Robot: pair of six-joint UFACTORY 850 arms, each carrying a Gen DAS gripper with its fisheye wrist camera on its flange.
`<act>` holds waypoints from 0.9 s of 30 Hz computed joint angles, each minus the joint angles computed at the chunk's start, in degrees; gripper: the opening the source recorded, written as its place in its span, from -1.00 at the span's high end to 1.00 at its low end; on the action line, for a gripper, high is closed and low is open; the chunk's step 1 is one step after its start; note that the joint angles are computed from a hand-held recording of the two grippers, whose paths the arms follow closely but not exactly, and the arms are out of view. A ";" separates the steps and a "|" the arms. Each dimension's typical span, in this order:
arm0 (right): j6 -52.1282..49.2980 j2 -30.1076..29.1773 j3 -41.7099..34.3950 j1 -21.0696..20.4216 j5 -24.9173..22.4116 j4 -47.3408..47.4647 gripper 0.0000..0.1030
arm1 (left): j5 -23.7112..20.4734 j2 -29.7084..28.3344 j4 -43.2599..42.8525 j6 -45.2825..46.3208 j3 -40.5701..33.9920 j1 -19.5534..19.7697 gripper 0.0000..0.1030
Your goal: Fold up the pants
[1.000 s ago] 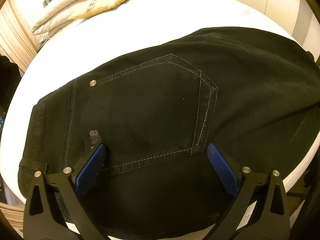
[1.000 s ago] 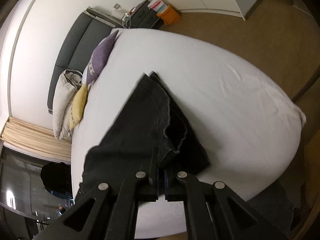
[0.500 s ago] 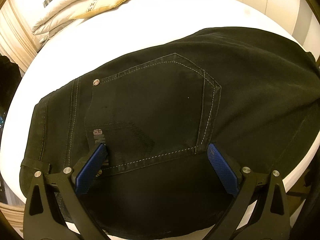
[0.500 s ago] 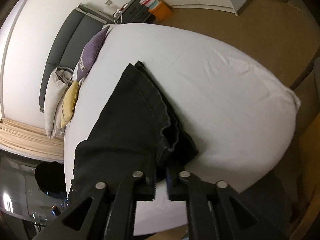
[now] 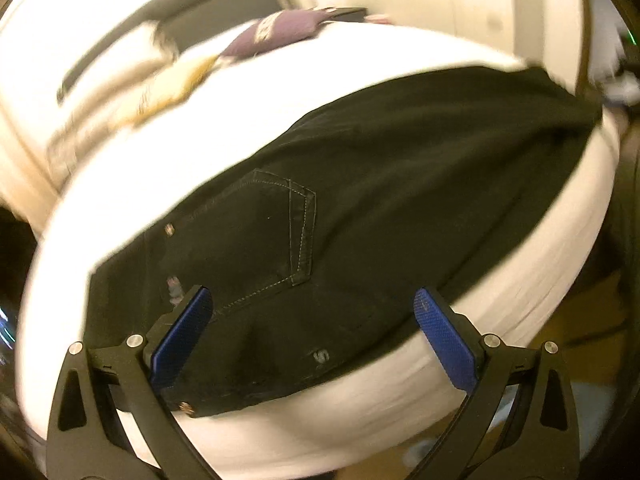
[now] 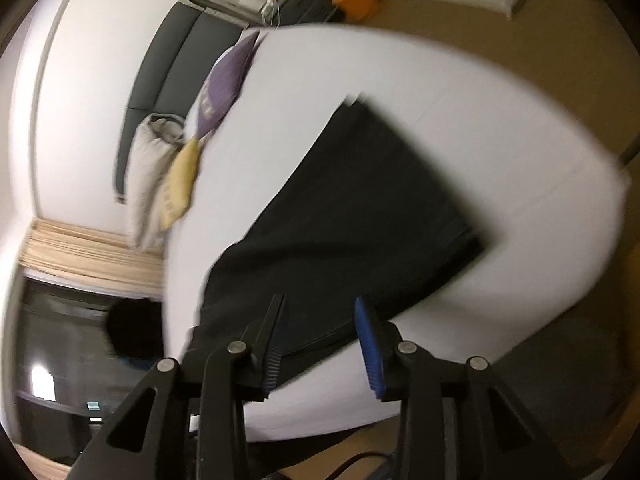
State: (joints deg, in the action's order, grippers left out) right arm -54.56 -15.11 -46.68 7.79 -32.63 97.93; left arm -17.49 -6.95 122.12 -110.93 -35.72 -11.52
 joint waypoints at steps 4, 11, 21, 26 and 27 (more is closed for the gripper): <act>0.21 -3.51 -0.86 1.76 -6.09 3.42 0.27 | -2.73 -2.15 3.47 -0.67 0.24 -0.07 -1.00; -1.84 -5.93 -7.94 10.59 -2.00 -3.82 0.27 | -1.34 -4.31 11.01 -3.12 -0.43 1.37 -0.60; 3.42 -16.71 -13.66 15.78 -10.83 -0.88 0.27 | 1.42 -3.74 29.72 -18.88 1.00 1.67 0.69; 4.30 -19.14 -13.44 15.85 -13.13 6.73 0.27 | 3.04 -1.92 44.91 -33.23 1.67 3.74 0.82; 5.14 -19.55 -13.55 15.89 -13.37 7.21 0.27 | 3.05 -1.58 45.82 -33.71 2.04 3.87 0.84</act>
State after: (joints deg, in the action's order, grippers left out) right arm -49.42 -34.66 -60.24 23.68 -46.00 105.14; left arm -14.44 -8.53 167.93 -144.64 -33.68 -7.65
